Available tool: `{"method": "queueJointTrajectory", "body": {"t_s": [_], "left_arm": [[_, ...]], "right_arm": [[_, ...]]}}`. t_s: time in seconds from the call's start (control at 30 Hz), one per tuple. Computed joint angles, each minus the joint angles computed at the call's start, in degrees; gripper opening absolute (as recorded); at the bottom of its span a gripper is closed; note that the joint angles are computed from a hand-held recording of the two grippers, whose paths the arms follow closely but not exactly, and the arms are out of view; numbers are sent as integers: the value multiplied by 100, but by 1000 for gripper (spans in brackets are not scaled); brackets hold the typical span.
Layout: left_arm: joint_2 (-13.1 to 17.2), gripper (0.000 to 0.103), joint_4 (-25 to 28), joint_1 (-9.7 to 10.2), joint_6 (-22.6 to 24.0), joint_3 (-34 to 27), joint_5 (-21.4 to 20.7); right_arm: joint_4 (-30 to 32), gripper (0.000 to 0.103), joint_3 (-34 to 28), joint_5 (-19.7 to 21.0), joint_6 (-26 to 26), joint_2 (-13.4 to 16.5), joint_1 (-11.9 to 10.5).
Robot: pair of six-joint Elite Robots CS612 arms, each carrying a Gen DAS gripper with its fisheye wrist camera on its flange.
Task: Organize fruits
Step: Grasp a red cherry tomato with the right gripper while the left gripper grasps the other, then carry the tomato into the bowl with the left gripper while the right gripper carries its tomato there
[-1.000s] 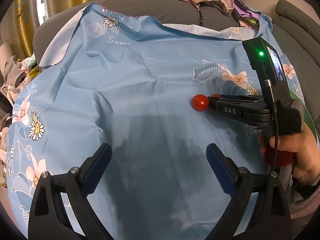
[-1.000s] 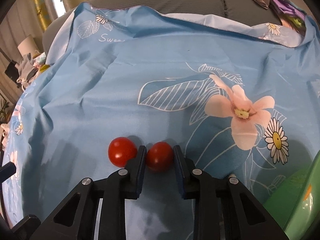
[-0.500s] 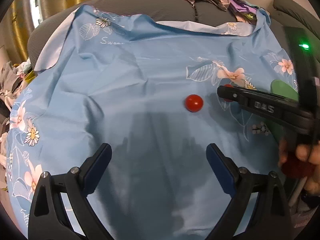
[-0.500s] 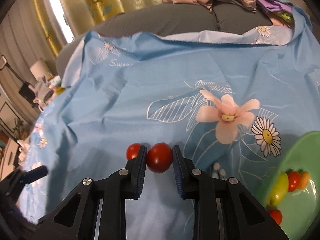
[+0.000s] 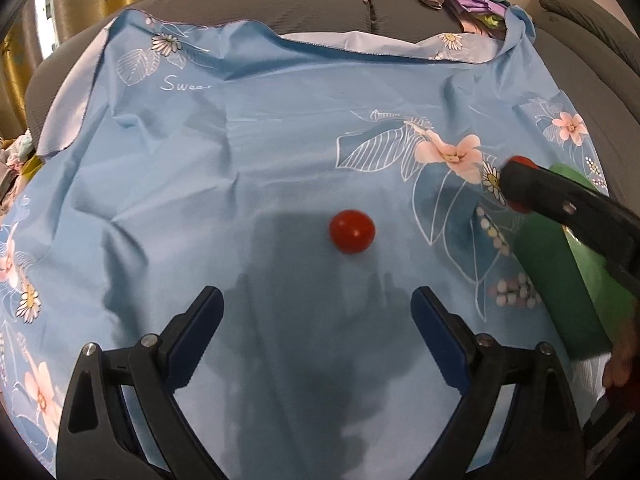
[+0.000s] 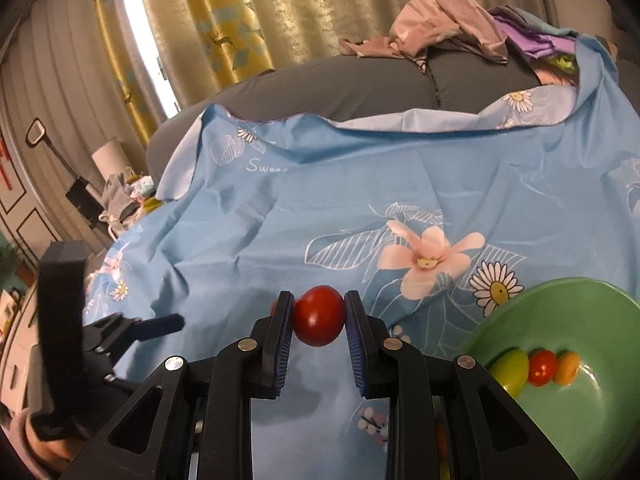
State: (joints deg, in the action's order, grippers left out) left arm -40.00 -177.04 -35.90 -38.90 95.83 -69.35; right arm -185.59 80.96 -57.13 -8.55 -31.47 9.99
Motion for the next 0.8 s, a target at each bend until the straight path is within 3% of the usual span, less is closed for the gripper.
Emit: {"method": "queueJointTrajectory", "body": {"t_s": [0.23,0.4,0.57,0.8], "left_arm": [[248,89,273,105,111,-477,-213],[402,75,521,152,129,-734,-239],[488,68,669,152,157,-876,-101],[516,36,605,137,380,-919,-36]], "right_arm": [[-176,28,-21,393,288,74,-124],[-232,28,-30,648,290,102,-166],[-298,28,-14,787,309,110,-195],[-333,28,-19,839,337,122,-207]]}}
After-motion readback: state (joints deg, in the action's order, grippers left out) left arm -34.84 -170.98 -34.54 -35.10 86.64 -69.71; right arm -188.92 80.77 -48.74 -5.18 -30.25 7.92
